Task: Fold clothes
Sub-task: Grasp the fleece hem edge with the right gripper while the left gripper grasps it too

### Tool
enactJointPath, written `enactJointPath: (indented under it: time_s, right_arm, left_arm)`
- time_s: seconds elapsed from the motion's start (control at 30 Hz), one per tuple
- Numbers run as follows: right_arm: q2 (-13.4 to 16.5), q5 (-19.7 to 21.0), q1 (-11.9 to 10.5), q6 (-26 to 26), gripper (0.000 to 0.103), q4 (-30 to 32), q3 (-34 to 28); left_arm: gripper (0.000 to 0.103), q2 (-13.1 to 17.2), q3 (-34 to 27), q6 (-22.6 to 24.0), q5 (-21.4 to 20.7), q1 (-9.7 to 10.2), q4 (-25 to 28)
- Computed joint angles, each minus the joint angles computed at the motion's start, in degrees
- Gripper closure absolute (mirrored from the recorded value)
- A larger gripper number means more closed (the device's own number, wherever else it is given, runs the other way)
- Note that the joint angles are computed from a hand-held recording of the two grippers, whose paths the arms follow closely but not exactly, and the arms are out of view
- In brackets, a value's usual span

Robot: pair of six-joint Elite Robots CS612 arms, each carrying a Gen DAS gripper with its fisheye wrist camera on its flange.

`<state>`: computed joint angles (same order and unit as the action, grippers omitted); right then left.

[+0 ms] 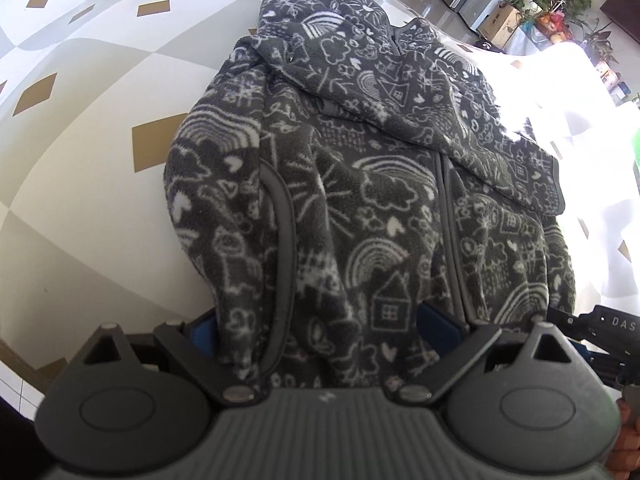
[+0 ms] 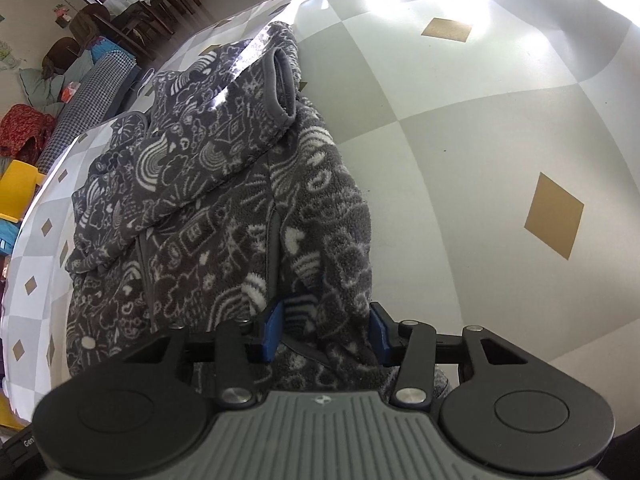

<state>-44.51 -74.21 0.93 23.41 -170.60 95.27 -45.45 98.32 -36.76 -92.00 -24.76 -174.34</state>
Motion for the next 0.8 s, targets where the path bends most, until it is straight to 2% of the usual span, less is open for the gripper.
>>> enactJointPath:
  time_s: [0.13, 0.23, 0.3, 0.4, 0.6, 0.67, 0.8]
  right_arm:
    - [0.01, 4.39, -0.36, -2.03, 0.065, -0.62, 0.29]
    - [0.17, 8.37, -0.72, -3.56, 0.066, -0.38, 0.41]
    - [0.15, 9.16, -0.65, -4.91, 0.066, -0.20, 0.52]
    - [-0.41, 7.05, -0.39, -7.97, 0.065, 1.09, 0.63]
    - [-1.48, -2.70, 1.05, -15.56, 0.054, 1.20, 0.98]
    - [-1.48, -3.60, 1.10, -15.95, 0.052, 1.15, 0.97]
    - [-1.48, -2.56, 0.33, -12.30, 0.050, 3.04, 0.81]
  left_arm:
    - [0.024, 0.68, 0.00, -1.25, -1.22, 0.08, -5.29]
    - [0.026, 1.12, -0.22, -2.04, -0.33, -0.16, -7.69]
    - [0.026, 1.25, -0.37, -2.65, 0.08, -0.24, -7.99]
    - [0.022, 0.95, -0.49, -2.09, 0.60, -0.44, -5.79]
    - [0.011, 0.09, 0.13, -0.03, 1.98, -0.69, -2.37]
    - [0.011, -0.13, 0.40, -0.24, 1.98, -0.61, -1.87]
    - [0.010, -0.51, 0.70, -0.28, 2.57, -0.63, -0.41]
